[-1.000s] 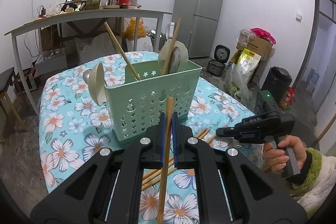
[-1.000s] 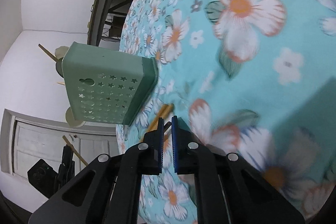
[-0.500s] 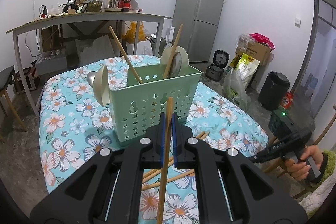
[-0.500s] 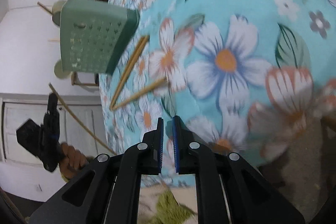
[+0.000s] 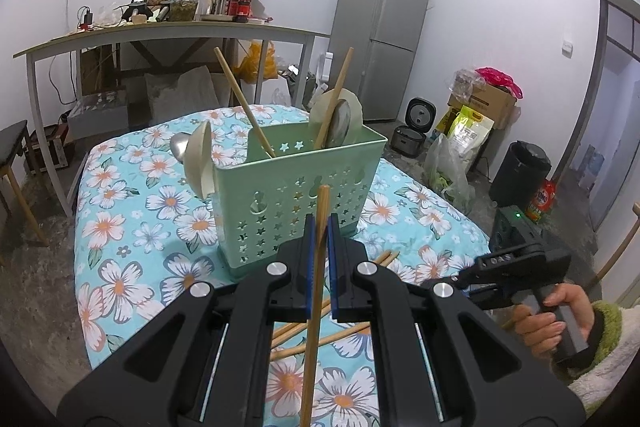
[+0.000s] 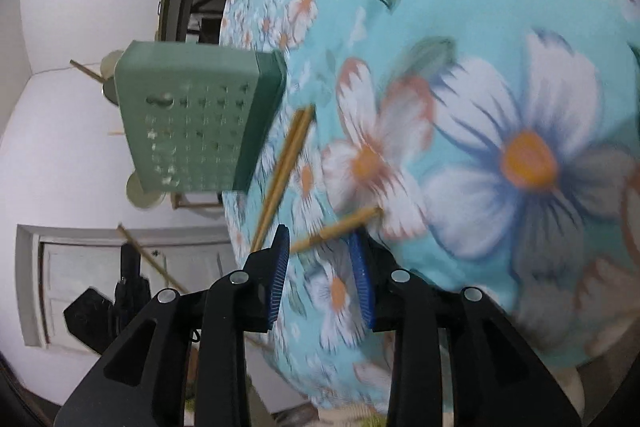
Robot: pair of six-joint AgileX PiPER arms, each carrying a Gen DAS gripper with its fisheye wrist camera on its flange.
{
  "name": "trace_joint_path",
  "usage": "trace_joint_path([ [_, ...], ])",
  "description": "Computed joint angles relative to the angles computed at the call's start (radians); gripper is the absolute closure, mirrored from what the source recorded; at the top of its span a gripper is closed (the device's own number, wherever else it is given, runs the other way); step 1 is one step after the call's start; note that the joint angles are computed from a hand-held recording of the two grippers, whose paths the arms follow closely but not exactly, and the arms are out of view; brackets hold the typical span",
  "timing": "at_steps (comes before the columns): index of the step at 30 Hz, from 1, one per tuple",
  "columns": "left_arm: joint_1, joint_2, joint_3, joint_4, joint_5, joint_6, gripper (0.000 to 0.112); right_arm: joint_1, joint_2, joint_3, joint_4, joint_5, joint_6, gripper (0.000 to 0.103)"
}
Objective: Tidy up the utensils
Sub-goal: 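Grasp another chopstick with the right tool and lift it while the left tool holds its chopstick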
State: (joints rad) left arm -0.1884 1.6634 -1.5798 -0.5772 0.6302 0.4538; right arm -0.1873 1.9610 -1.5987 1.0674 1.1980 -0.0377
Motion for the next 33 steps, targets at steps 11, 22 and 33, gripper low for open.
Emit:
trace_joint_path([
  [11, 0.019, -0.020, 0.026, -0.028, -0.012, 0.015, 0.107, 0.025, -0.010, 0.035, -0.004, -0.146, 0.080, 0.091],
  [22, 0.019, -0.027, 0.037, -0.039, -0.015, 0.029, 0.107, 0.020, -0.003, 0.026, -0.026, -0.147, 0.162, 0.090],
  [33, -0.006, -0.064, 0.048, 0.025, -0.031, -0.025, 0.107, 0.046, -0.067, -0.031, -0.067, -0.175, 0.016, 0.092],
])
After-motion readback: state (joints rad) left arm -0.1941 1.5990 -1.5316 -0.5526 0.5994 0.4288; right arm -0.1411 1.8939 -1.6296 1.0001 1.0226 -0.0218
